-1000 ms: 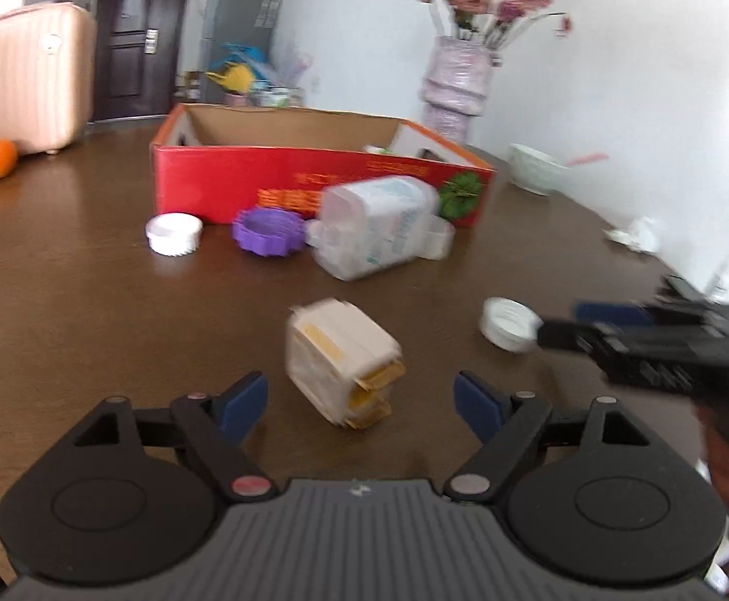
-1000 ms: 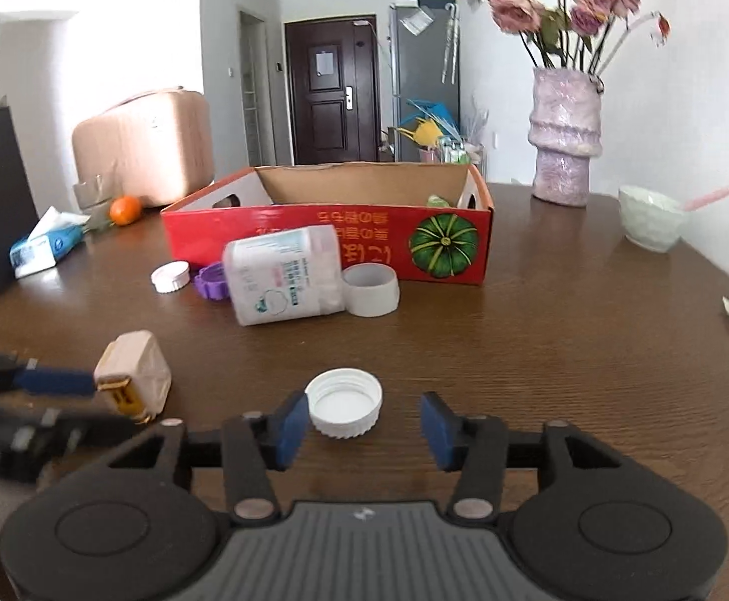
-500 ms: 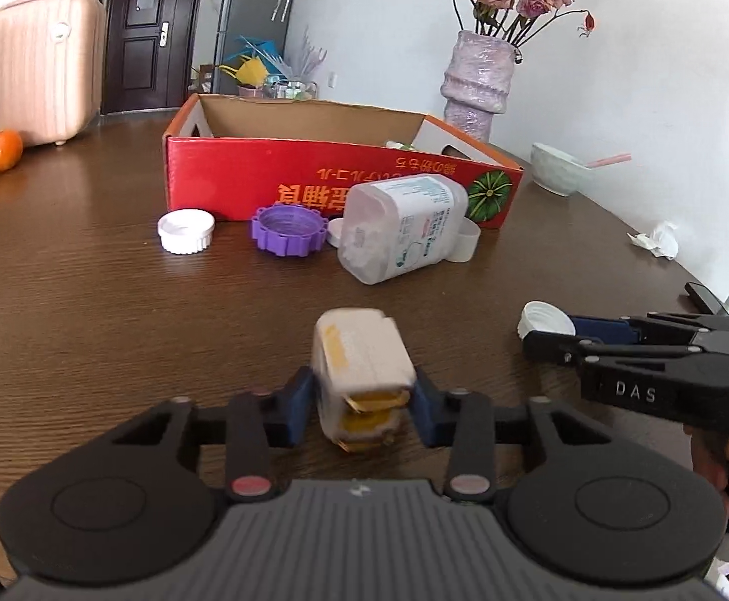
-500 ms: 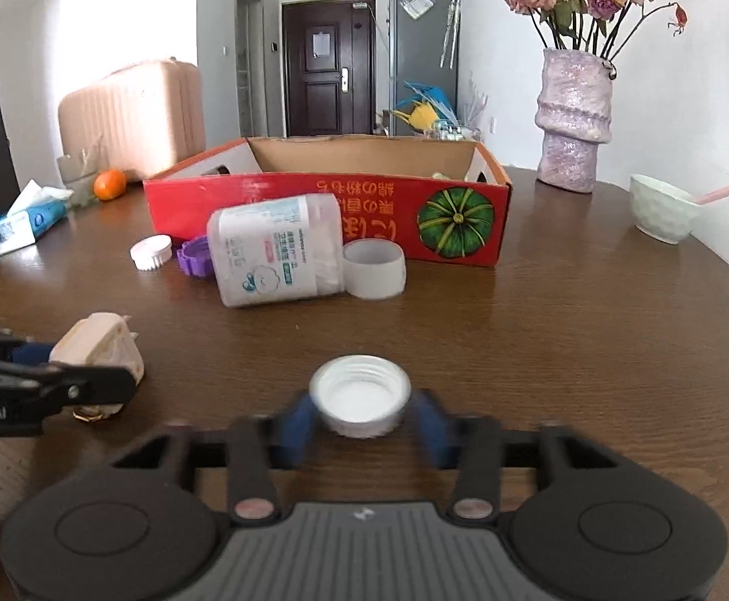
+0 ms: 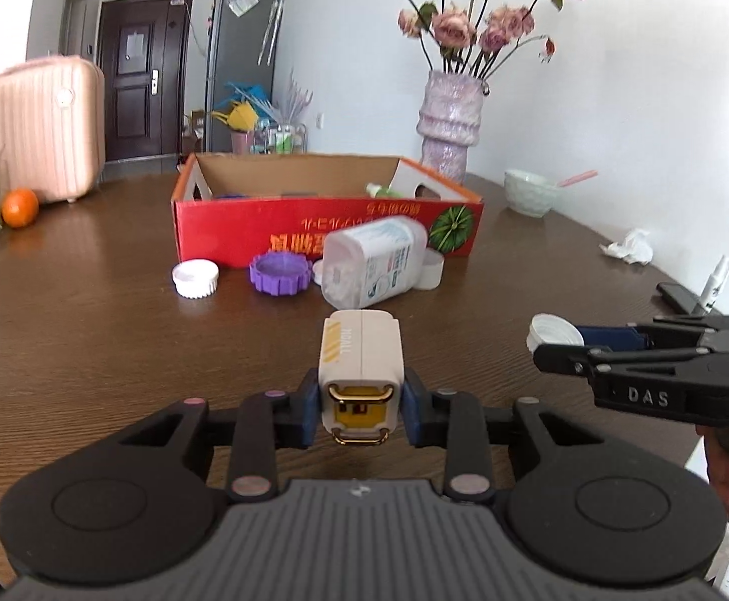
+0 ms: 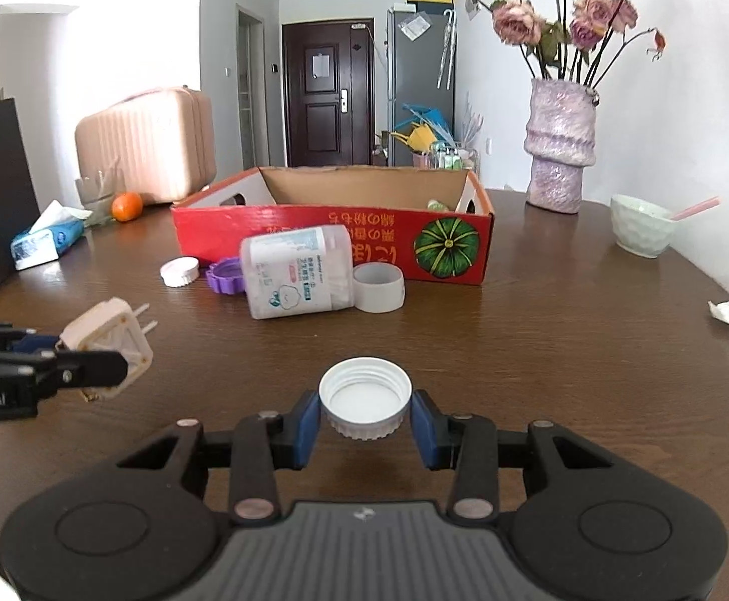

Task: Organize rigid objects
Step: 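Carry the beige container and white lid into the red box, open both grippers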

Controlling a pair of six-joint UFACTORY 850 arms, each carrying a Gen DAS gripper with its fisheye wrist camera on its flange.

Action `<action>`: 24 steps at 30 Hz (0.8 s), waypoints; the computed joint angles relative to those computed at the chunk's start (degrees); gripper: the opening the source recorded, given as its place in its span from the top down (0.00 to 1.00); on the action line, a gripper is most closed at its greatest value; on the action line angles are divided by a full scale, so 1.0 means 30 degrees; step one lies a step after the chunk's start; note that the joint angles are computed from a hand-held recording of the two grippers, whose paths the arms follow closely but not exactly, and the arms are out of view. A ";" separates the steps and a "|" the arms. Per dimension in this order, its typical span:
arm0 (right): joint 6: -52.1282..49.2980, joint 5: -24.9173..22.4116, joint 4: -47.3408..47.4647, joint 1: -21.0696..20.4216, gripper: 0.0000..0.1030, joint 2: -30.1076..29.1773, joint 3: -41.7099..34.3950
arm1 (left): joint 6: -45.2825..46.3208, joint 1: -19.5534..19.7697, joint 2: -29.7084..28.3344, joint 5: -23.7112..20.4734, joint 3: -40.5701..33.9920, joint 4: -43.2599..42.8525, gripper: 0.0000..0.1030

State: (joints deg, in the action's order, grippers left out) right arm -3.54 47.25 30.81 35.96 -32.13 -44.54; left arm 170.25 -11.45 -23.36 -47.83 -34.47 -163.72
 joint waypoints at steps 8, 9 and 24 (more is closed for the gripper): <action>0.0322 0.1534 0.0432 0.0993 0.63 0.1486 0.1836 | 0.0109 0.0054 0.1378 -0.0760 0.1166 -0.0832 0.69; 0.0303 0.1639 0.0459 0.1005 0.63 0.1555 0.1897 | 0.0105 0.0070 0.1364 -0.0805 0.1082 -0.0895 0.69; -0.0285 -0.0060 -0.4286 -0.2543 0.63 0.0010 -0.2802 | -0.0934 0.0625 -0.2700 0.2554 -0.7209 0.0275 0.69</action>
State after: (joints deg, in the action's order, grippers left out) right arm -4.39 47.07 17.96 28.33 -32.10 -52.95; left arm 167.45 -9.57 -31.46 -40.17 -56.10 -162.90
